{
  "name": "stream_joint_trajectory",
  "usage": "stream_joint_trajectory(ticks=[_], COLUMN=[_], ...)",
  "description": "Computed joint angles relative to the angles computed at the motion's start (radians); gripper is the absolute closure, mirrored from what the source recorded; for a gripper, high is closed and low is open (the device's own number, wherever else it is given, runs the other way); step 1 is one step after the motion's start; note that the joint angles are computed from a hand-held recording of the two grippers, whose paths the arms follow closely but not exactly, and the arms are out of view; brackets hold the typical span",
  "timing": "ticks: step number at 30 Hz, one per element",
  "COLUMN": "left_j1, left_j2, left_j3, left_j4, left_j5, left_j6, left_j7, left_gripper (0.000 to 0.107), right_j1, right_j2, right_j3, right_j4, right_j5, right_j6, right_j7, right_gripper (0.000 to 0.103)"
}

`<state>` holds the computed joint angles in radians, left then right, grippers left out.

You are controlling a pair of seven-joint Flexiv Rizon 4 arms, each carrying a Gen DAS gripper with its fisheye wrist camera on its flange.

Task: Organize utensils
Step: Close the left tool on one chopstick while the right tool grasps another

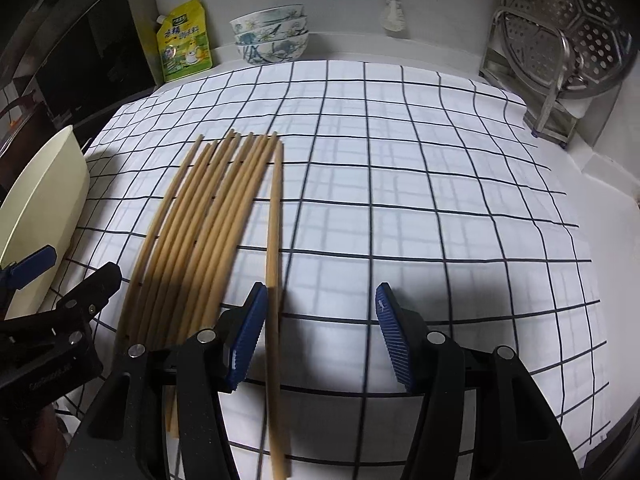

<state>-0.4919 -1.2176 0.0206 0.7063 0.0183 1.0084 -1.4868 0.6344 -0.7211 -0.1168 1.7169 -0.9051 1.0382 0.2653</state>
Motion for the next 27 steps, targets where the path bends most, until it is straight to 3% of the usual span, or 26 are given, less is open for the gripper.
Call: stream_joint_trajectory(ticks=[7,13,17,20,23,25,27], left_j1=[-0.005,-0.003,-0.005,-0.002,-0.004,-0.008,-0.006], left_j2=[-0.102,-0.131,-0.201,-0.226,-0.195,-0.175,-0.166], left_j3=[0.019,0.011,0.013,-0.011,-0.033,-0.035,-0.053], left_j4=[-0.196,-0.245,-0.384,-0.436,-0.369,-0.328,-0.309], left_j5=[-0.009,-0.001,-0.012,-0.037,-0.05,-0.051,-0.067], left_j6=[-0.149,-0.181,-0.25,-0.28,-0.24,-0.215,-0.212], left_j7=[-0.027,-0.042,-0.046,-0.017,0.021,0.036,0.065], left_gripper=[0.011,0.011,0.013,0.031,0.052,0.067,0.092], right_j1=[-0.005,-0.01,-0.009,-0.001,0.001,0.0,0.003], right_j2=[0.013,0.007,-0.007,-0.015,-0.019,-0.023,-0.026], right_j3=[-0.003,-0.002,0.006,0.002,-0.003,-0.003,-0.004], right_j4=[0.03,0.023,-0.004,-0.017,-0.021,-0.027,-0.031], right_j5=[-0.016,-0.027,-0.011,-0.018,-0.036,-0.046,-0.043], right_j6=[0.016,0.019,-0.023,-0.042,-0.025,-0.01,-0.016], right_j7=[0.029,0.023,-0.022,-0.041,-0.046,-0.06,-0.066], right_gripper=[0.049,0.049,0.049,0.051,0.069,0.094,0.096])
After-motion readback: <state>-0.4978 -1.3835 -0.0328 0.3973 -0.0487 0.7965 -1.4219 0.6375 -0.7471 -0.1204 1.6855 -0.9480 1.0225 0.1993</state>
